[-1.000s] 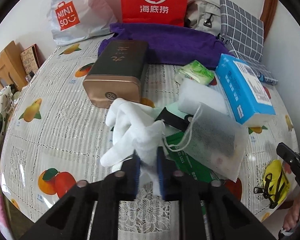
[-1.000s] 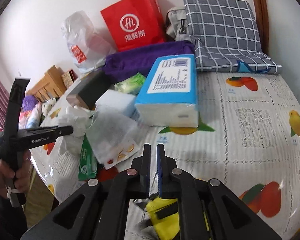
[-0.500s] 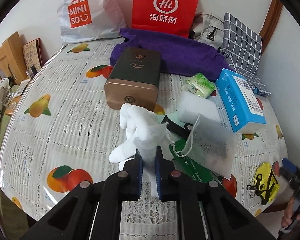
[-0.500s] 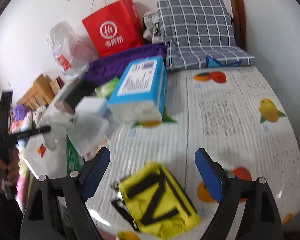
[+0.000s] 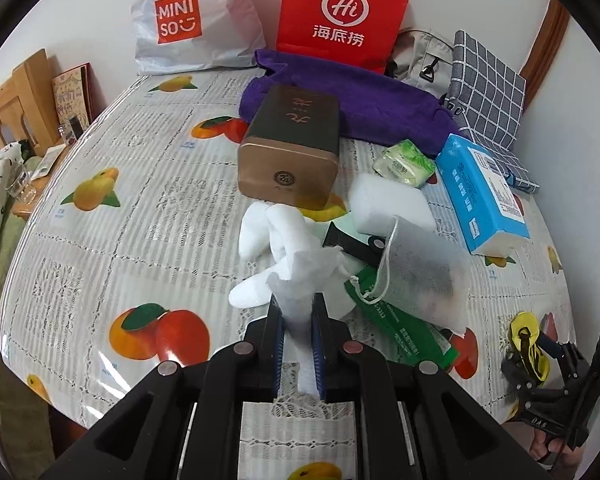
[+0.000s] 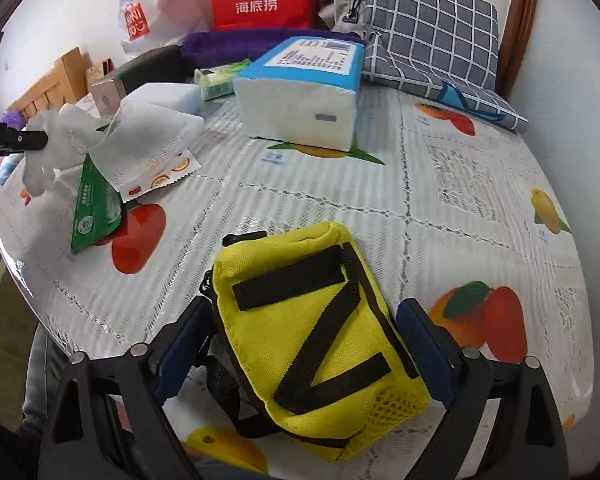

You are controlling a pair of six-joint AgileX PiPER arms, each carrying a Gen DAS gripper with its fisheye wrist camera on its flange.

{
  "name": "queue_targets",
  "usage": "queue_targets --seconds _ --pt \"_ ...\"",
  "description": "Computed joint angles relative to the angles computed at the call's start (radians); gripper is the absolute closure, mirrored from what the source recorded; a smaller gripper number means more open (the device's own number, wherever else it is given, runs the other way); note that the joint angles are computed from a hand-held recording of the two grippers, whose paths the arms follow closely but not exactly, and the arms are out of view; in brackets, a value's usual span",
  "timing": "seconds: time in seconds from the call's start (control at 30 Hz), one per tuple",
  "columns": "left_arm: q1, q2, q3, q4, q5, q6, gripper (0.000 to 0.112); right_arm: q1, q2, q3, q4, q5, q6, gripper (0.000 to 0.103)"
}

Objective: Organize soft objects
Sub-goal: 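Carry the yellow pouch and white glove over the purple towel with both tools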

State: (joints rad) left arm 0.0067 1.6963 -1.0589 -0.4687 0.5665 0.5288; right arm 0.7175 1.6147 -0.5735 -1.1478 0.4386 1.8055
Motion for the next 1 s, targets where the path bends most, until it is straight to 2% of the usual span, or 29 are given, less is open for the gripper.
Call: queue_targets --seconds 0.03,0.07,0.13,0.2,0.23,0.4,0.5,0.8,1.0 --pt "0.005 0.001 -0.001 -0.011 0.002 0.011 0.1 -0.011 -0.005 0.009 -0.029 -0.015 0.042 0.018" --pt "0.012 0.001 -0.001 -0.028 0.006 0.028 0.1 -0.014 -0.005 0.008 -0.034 -0.011 0.054 0.027" --pt "0.027 -0.003 -0.003 -0.057 0.019 0.059 0.1 -0.031 -0.012 0.002 -0.015 -0.007 0.043 0.037" --pt "0.044 -0.009 -0.01 -0.099 0.04 0.111 0.1 -0.057 -0.019 -0.005 0.006 -0.011 0.022 0.058" --pt "0.048 -0.009 -0.014 -0.103 0.046 0.121 0.1 -0.071 -0.024 -0.007 0.019 -0.023 0.008 0.064" --pt "0.076 0.012 -0.051 -0.091 0.085 0.091 0.1 -0.118 -0.034 -0.034 0.084 -0.07 -0.077 0.072" --pt "0.096 0.004 -0.053 -0.105 0.077 0.108 0.1 -0.119 -0.043 -0.051 0.11 -0.081 -0.112 0.074" --pt "0.1 0.001 -0.126 -0.066 0.099 0.074 0.1 -0.137 -0.084 -0.15 0.233 -0.051 -0.267 0.075" --pt "0.078 0.046 -0.241 -0.024 0.13 0.008 0.1 -0.183 -0.085 -0.259 0.369 -0.018 -0.452 0.075"
